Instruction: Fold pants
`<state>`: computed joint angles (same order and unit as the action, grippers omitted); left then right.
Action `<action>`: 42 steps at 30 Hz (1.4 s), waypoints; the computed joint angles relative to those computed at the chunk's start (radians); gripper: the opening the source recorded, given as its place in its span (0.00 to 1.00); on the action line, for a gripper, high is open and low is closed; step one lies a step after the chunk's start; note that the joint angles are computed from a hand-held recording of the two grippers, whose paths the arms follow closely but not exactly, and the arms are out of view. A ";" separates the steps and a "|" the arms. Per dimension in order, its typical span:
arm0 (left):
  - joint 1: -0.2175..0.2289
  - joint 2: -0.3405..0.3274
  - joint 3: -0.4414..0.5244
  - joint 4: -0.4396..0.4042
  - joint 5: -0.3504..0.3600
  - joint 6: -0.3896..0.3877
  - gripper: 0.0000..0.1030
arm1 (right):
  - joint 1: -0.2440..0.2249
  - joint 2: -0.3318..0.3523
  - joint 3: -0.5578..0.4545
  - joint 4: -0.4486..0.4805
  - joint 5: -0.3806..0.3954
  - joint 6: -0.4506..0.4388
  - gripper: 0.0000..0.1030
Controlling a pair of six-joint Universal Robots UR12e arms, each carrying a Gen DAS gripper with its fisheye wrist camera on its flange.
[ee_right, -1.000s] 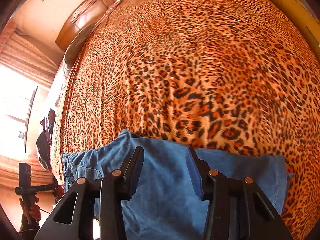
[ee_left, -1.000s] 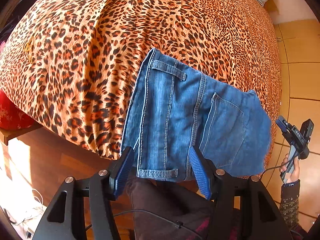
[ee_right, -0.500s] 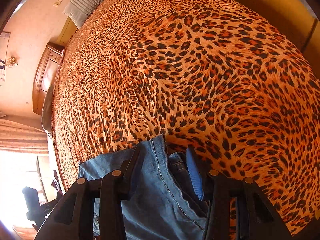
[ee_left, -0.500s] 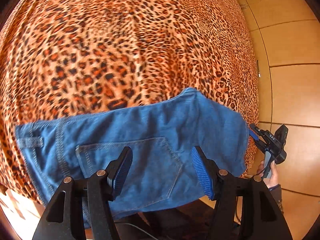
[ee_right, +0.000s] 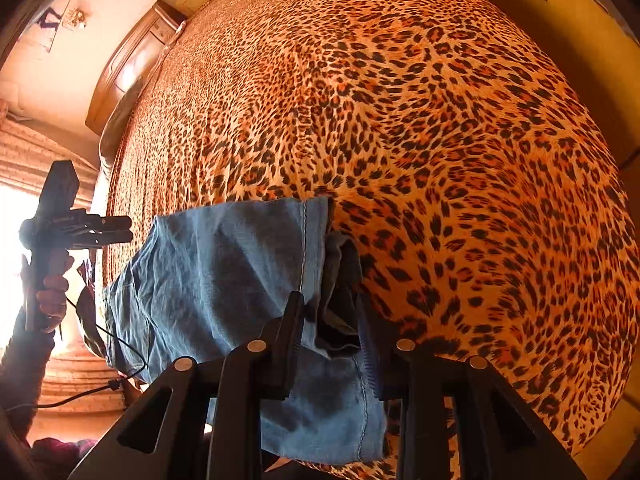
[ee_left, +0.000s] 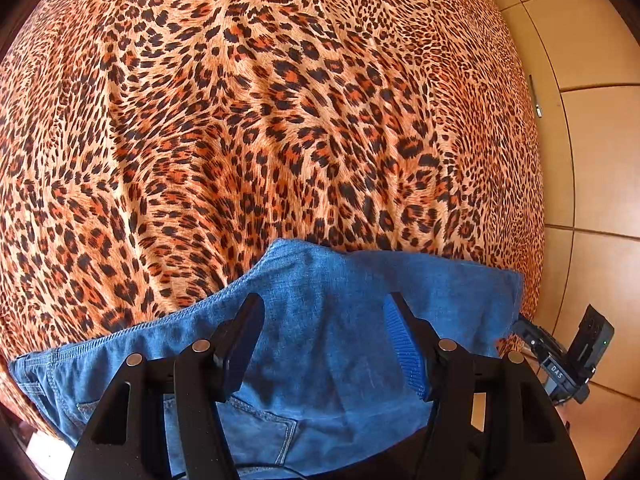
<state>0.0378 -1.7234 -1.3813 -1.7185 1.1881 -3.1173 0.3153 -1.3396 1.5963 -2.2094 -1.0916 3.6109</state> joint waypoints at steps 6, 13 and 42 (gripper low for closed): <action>0.007 -0.051 0.022 -0.033 -0.059 -0.042 0.66 | -0.041 0.011 0.054 -0.143 0.101 0.166 0.47; -0.032 -0.086 0.049 -0.046 0.037 0.003 0.59 | -0.020 0.067 0.001 -0.138 0.067 0.161 0.35; -0.092 -0.068 0.040 0.031 0.209 -0.064 0.25 | -0.010 0.101 -0.094 -0.196 0.046 0.071 0.17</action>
<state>-0.0543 -1.7916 -1.3412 -1.6874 1.3974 -3.1815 0.3054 -1.2382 1.5020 -2.4055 -1.0452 3.6819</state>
